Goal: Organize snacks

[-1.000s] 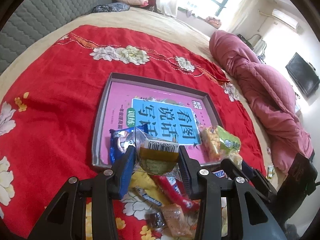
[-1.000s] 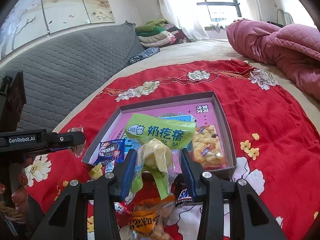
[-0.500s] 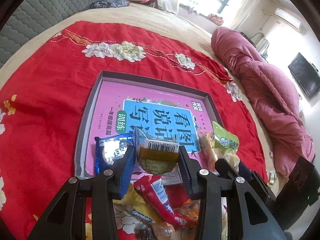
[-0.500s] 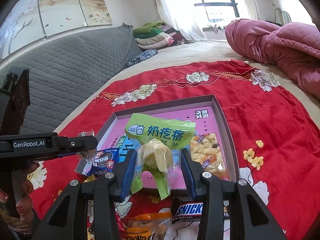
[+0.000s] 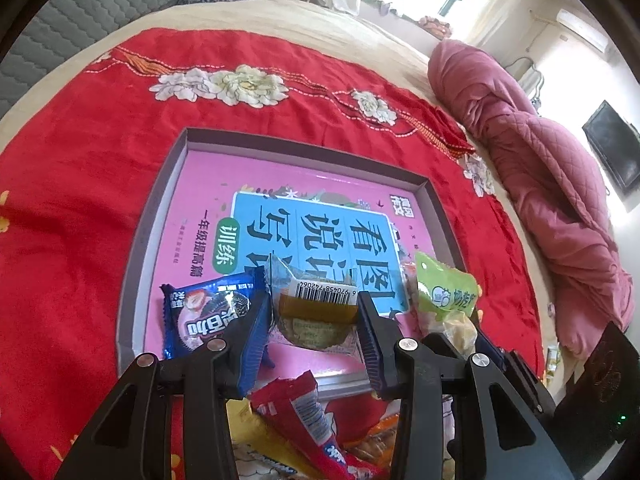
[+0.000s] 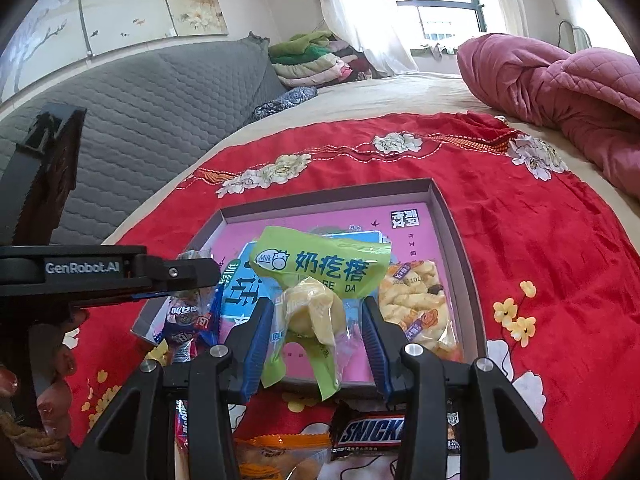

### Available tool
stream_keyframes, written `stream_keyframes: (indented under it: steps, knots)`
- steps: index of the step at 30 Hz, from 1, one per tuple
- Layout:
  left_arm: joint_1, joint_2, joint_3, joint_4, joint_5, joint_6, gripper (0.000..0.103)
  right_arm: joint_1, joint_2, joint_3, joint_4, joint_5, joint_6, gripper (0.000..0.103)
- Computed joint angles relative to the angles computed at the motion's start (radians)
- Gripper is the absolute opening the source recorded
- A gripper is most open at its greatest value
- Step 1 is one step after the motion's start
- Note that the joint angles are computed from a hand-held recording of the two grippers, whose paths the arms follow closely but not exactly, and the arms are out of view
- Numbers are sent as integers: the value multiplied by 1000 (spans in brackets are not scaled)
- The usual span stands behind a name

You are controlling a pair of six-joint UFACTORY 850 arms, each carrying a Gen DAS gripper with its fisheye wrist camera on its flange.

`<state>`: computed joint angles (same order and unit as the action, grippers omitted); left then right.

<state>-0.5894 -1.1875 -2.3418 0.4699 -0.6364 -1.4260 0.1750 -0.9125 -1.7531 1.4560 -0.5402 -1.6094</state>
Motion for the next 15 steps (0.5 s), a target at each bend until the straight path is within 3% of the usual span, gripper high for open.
stream_keyframes:
  steps: [15]
  knots:
    - [8, -174, -279, -136, -134, 151, 44, 15, -25, -22, -54, 34, -17, 46]
